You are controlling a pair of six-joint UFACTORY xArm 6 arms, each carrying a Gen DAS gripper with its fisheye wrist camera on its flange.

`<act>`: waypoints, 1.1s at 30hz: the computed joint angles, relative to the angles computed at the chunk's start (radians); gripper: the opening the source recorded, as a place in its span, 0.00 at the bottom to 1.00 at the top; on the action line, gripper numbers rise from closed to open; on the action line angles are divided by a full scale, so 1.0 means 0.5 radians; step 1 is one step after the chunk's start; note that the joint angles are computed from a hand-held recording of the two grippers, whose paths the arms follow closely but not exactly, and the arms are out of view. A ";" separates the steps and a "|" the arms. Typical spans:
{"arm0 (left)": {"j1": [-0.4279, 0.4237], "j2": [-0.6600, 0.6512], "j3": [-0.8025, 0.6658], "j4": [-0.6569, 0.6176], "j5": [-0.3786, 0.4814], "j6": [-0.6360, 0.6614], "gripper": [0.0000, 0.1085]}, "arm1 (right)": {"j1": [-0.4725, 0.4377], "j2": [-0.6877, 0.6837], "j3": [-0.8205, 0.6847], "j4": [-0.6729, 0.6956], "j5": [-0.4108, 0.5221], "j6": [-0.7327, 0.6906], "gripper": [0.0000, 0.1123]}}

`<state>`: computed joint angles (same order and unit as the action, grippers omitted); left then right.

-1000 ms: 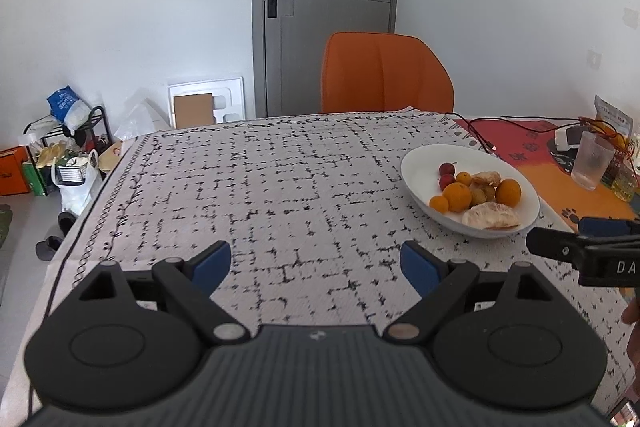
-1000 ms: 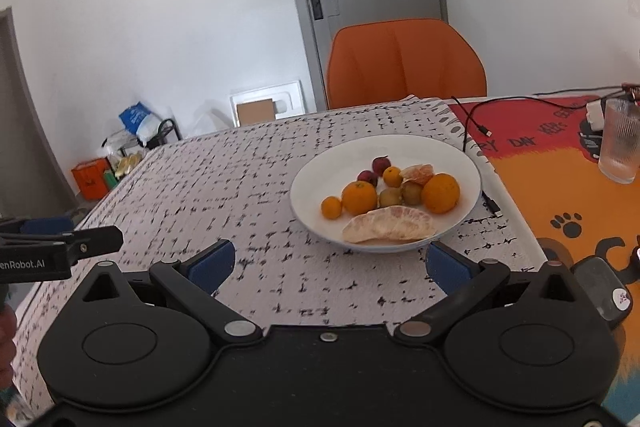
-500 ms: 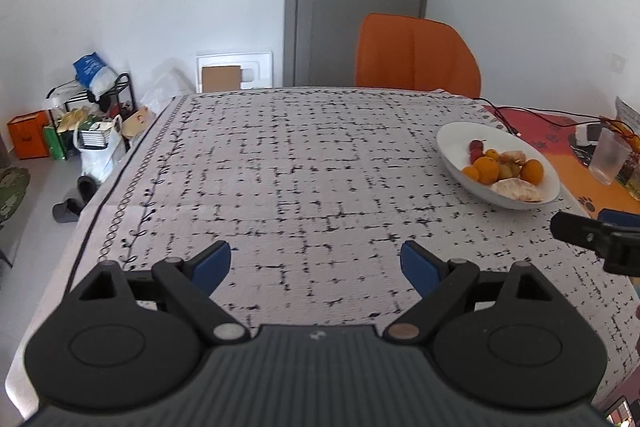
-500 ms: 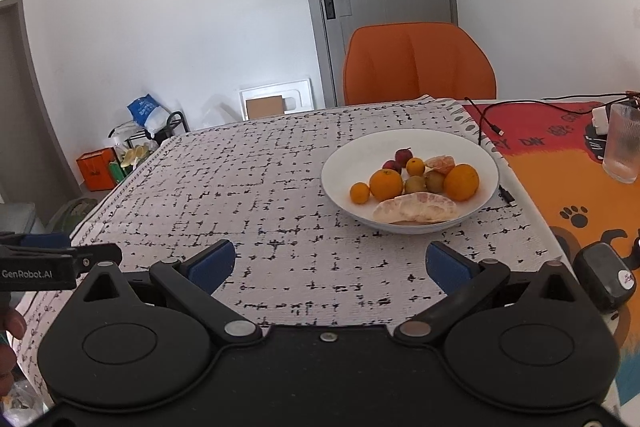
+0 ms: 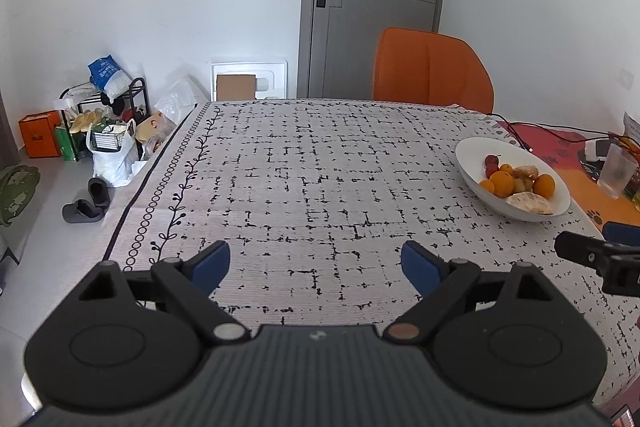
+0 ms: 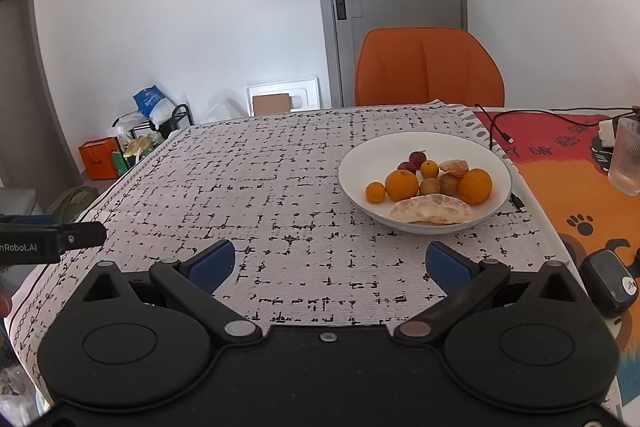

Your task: Organize fruits

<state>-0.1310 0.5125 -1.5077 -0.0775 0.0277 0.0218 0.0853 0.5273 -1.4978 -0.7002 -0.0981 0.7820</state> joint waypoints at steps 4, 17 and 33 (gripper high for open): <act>0.001 0.003 -0.005 -0.017 0.004 0.025 0.84 | -0.013 0.003 -0.021 -0.145 0.001 0.137 0.92; 0.006 -0.006 0.011 0.111 -0.015 -0.072 0.85 | -0.052 0.009 -0.070 -0.439 0.016 0.443 0.92; 0.005 -0.023 0.024 0.214 -0.019 -0.168 0.91 | -0.033 -0.011 -0.020 -0.182 0.023 0.206 0.92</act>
<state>-0.1283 0.5011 -1.4958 0.0295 0.0183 -0.0620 0.0685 0.5216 -1.5081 -0.7914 -0.0866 0.8851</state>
